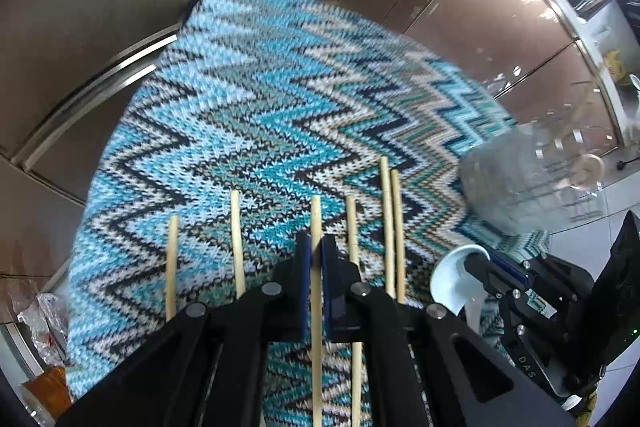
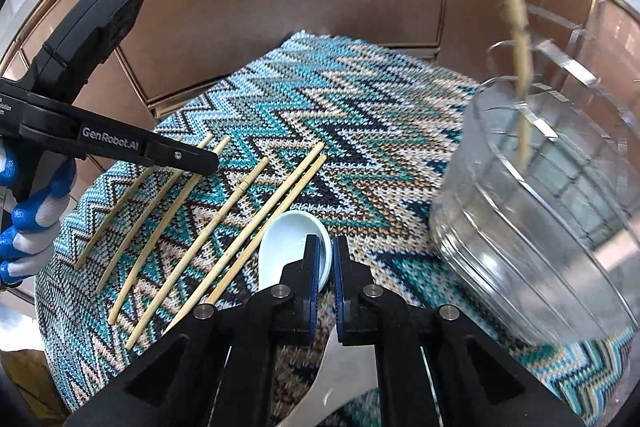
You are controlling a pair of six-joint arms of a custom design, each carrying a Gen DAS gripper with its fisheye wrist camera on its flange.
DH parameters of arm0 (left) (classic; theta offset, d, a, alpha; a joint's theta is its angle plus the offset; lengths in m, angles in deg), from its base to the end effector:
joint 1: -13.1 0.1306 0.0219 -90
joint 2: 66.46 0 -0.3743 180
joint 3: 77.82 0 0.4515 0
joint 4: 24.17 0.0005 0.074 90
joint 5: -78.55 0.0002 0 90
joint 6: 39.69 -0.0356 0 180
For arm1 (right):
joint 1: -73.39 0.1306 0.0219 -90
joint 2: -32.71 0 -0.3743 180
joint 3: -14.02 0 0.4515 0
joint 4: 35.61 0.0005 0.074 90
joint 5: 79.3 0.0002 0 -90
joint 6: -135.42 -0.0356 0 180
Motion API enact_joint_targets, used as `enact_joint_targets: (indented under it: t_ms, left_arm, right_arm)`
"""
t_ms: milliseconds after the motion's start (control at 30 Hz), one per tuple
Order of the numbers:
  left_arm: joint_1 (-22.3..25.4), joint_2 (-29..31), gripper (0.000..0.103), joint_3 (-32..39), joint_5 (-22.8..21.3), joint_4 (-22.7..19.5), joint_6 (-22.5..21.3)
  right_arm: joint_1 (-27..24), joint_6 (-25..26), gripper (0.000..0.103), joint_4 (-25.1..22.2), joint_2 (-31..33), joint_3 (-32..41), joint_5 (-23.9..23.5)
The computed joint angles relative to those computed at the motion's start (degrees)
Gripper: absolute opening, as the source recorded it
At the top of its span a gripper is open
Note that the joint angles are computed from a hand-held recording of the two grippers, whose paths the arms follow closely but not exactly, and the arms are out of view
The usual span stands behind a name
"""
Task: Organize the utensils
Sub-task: 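Grasp another chopstick with the left tool while the right tool grasps a white spoon, then release the chopstick into the wire holder with the left tool while the right tool releases the white spoon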
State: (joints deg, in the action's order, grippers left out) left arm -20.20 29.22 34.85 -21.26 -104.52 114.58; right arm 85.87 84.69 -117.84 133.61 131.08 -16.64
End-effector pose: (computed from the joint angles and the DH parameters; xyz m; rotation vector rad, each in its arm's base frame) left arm 0.4539 -0.2915 0.5374 -0.7709 2.5780 -0.3270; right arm 0.5521 0.1384 0.5272 -1.2498 2.2710 0.4854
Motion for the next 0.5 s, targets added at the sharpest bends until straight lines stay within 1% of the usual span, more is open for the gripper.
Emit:
enact_joint_targets:
  t_ms: [233, 367, 500]
  left_arm:
    - [-3.84, -3.24, 0.005, 0.22, -5.84, 0.76, 0.48]
    - [-6.62, -4.83, 0.005, 0.87, -9.6, 0.12, 1.64]
    - [-9.52, -5.52, 0.005, 2.94, -13.85, -0.81, 2.69]
  right_arm:
    - [-2.04, -1.37, 0.006, 4.89, -8.76, -6.06, -1.3]
    - [-3.66, -1.28, 0.006, 7.07, -13.89, -9.11, -1.5]
    - [-5.65, -2.17, 0.006, 9.16, -17.86, -10.96, -1.64]
